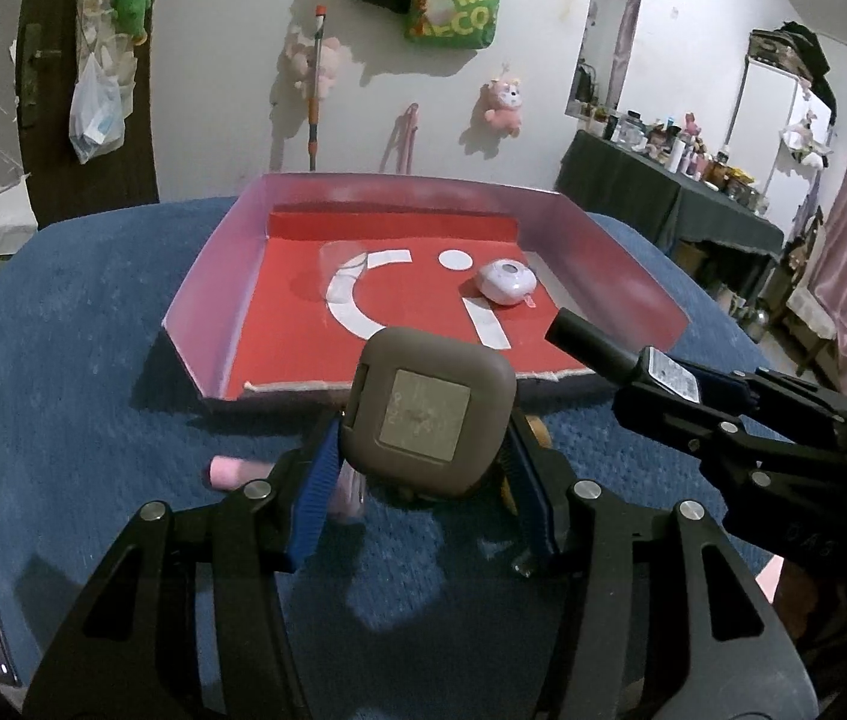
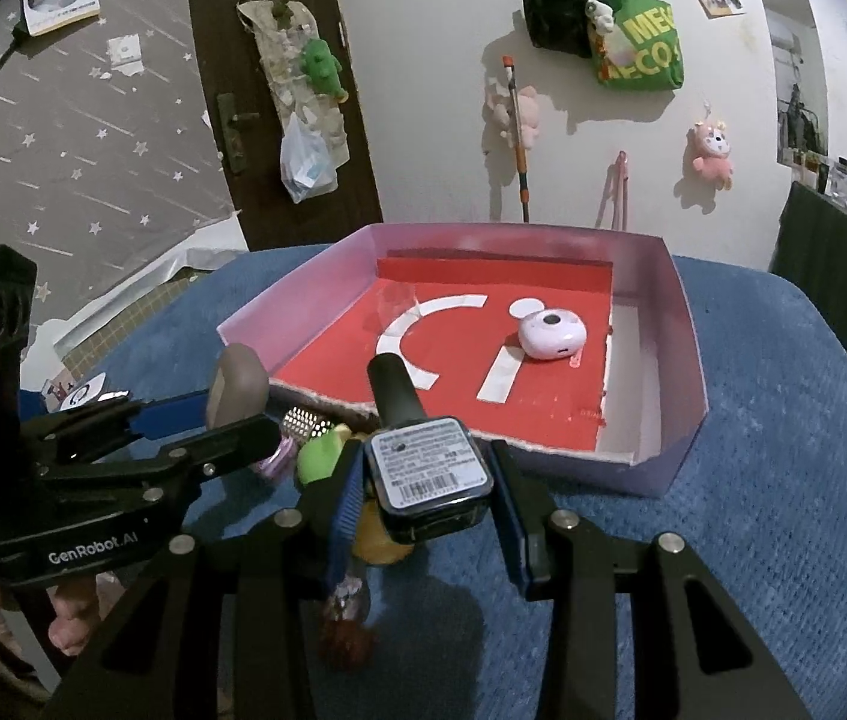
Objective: Organize rigid objects
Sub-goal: 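Lift the grey case and black bottle and carry them over the box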
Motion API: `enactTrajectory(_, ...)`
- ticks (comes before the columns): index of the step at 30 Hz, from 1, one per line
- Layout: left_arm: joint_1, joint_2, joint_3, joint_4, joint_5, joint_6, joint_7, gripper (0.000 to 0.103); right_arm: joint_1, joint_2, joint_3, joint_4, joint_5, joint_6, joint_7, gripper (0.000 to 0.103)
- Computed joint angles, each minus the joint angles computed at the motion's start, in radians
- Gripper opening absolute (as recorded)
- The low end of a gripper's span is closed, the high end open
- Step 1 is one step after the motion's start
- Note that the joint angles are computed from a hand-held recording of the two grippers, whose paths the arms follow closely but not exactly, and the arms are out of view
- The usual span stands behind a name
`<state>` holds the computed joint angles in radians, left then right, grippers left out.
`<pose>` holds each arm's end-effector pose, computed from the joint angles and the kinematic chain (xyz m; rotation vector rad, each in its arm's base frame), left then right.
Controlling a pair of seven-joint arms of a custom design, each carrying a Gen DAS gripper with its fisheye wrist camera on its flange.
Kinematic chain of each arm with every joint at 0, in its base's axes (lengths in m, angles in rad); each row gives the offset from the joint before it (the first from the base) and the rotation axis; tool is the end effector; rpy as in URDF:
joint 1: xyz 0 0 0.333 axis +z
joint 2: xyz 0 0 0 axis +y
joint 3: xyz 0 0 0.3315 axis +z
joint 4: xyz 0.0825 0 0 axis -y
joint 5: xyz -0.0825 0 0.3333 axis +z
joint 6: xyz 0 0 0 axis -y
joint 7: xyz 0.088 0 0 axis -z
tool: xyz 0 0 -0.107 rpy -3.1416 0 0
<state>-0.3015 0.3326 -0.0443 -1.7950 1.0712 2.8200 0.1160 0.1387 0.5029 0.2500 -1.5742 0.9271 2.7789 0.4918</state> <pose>0.5840 -0.2531 0.4660 -1.8795 1.5398 -0.8821 0.6635 0.1947 0.4578 -1.9758 1.0155 -0.3093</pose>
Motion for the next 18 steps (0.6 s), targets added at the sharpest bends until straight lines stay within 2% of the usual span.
enactTrajectory(18, 0.038, 0.07, -0.001, 0.118, -0.215, -0.021, 0.235, 0.05, 0.034, 0.149, -0.052, 0.267, -0.236, -0.123, 0.257, 0.043)
